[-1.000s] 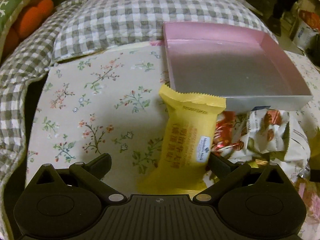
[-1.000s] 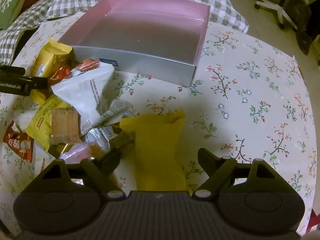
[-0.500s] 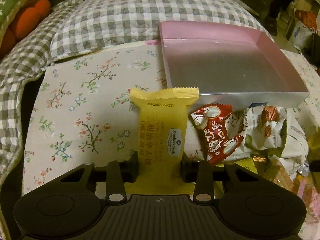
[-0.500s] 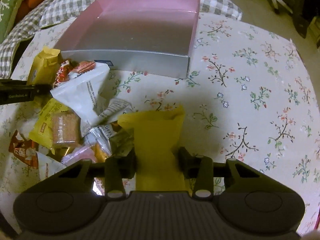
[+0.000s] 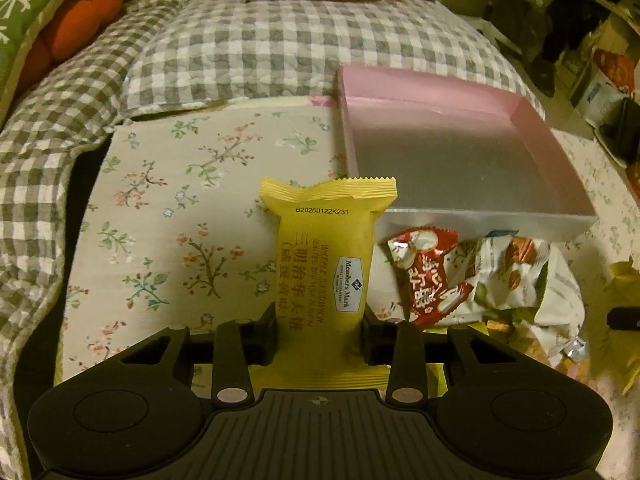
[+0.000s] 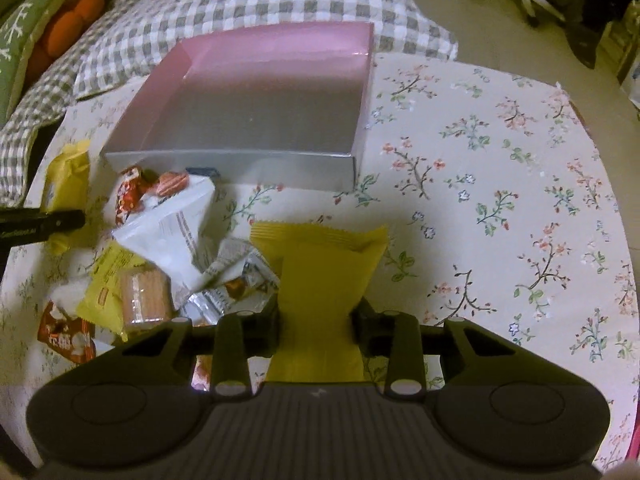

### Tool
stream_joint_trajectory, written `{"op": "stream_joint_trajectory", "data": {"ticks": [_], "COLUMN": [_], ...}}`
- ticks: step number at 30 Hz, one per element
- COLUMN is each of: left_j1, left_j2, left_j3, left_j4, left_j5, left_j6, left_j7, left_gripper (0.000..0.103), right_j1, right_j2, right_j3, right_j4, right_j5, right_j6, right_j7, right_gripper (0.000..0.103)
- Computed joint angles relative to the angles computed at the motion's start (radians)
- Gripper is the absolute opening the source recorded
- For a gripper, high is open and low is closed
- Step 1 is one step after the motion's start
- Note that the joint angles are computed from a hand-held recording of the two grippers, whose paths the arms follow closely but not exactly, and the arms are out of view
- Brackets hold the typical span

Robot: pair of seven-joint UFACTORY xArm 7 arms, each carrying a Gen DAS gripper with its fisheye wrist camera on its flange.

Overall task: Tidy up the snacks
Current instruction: 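Carry both yellow packets into the pink box with both grippers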

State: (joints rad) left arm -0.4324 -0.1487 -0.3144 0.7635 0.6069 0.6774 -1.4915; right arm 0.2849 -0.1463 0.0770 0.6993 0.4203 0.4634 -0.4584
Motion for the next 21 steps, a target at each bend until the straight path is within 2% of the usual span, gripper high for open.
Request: {"op": "stream_joint_trajectory", "data": {"ticks": [10,21], "left_j1": [0.004,0.000], "left_j2": [-0.009,-0.008], "left_j3": [-0.008,0.003], "left_j4": [0.003,0.021], "left_j5": [0.009,-0.022], "left_j6": [0.002,-0.001], "left_j7": [-0.012,0.007], "left_gripper": [0.035,0.035], "right_j1": [0.006,0.012], "right_j2": [-0.001,0.013], "right_j3": [-0.006,-0.002], "right_j4": [0.006,0.038], "right_j5": [0.057,0.109], "right_j6": [-0.022,-0.002], "right_j7": [-0.022,-0.015], "right_gripper": [0.032,0.032]}}
